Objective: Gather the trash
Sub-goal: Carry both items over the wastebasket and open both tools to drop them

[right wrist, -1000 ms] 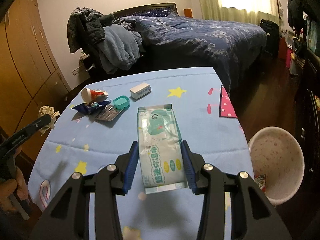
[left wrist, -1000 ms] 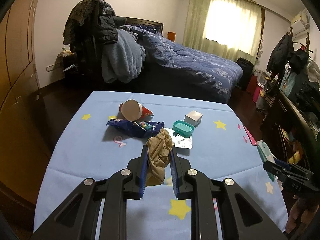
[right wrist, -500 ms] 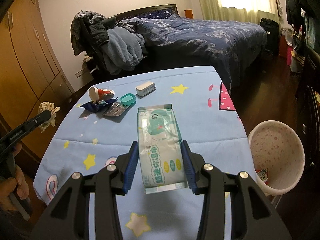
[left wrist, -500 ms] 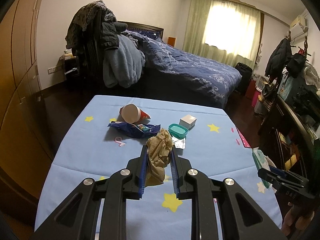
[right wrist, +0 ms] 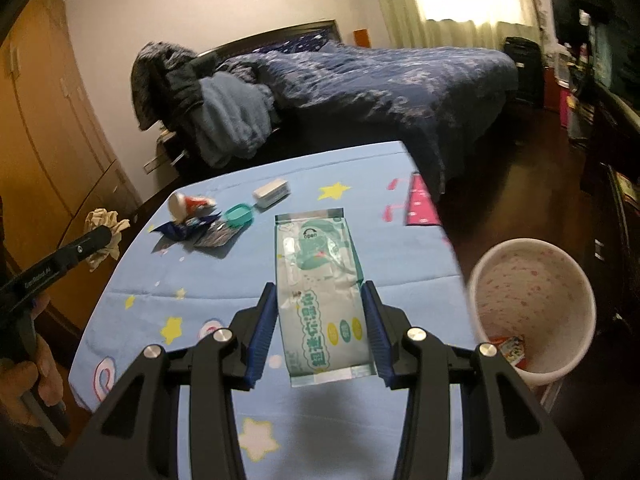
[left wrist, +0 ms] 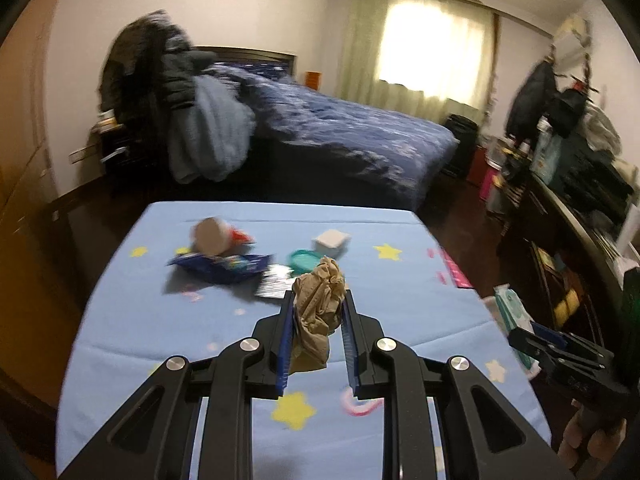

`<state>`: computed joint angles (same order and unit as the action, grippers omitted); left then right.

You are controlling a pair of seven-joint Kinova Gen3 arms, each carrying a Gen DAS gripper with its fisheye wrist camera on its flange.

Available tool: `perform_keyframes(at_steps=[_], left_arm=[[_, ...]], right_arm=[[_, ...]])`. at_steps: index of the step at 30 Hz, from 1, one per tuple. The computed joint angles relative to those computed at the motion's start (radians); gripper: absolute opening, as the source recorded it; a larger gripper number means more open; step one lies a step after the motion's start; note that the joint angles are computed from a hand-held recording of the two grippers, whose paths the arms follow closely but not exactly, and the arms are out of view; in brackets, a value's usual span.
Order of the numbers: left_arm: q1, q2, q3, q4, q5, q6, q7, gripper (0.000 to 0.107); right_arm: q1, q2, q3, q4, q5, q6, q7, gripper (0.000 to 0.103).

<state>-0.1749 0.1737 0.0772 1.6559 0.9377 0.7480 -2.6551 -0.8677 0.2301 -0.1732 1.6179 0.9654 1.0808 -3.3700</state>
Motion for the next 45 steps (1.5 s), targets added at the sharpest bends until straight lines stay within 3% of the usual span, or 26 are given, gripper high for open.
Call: perform_keyframes(at_steps=[7,12,22,25,29,39,45], left_arm=[[0.111,0.036,0.078,-0.039,-0.014,0.013,-0.017,0.023],[0.235,0.119,0.135,-0.134,-0.108,0.036,0.066,0.023],[0.483,0.32,0.193,-0.371,-0.402,0.08,0.326,0.023],[0.519,0.353,0.198,-0.407,-0.458,0.082,0.378,0.039],[0.521,0.362,0.22,-0.406,-0.473,0.062,0.399,0.068],[0.443,0.311,0.254,-0.341,-0.422,0.001,0.352,0.079],[0.324,0.195,0.23,-0.188,-0.363,-0.123,0.273,0.087]], right_arm=[[0.027,-0.099,-0.026,0.156,0.006,0.09,-0.161,0.043],[0.098,-0.175,-0.064,0.283,-0.017,0.117,-0.262,0.043],[0.272,-0.242,-0.077,0.473,-0.026,-0.02,-0.336,0.044],[0.307,-0.233,-0.084,0.494,-0.02,-0.043,-0.34,0.045],[0.308,-0.209,-0.067,0.488,-0.018,-0.038,-0.333,0.049],[0.297,-0.204,-0.073,0.461,-0.019,-0.008,-0.316,0.058],[0.241,-0.154,-0.09,0.325,-0.001,0.048,-0.192,0.066]])
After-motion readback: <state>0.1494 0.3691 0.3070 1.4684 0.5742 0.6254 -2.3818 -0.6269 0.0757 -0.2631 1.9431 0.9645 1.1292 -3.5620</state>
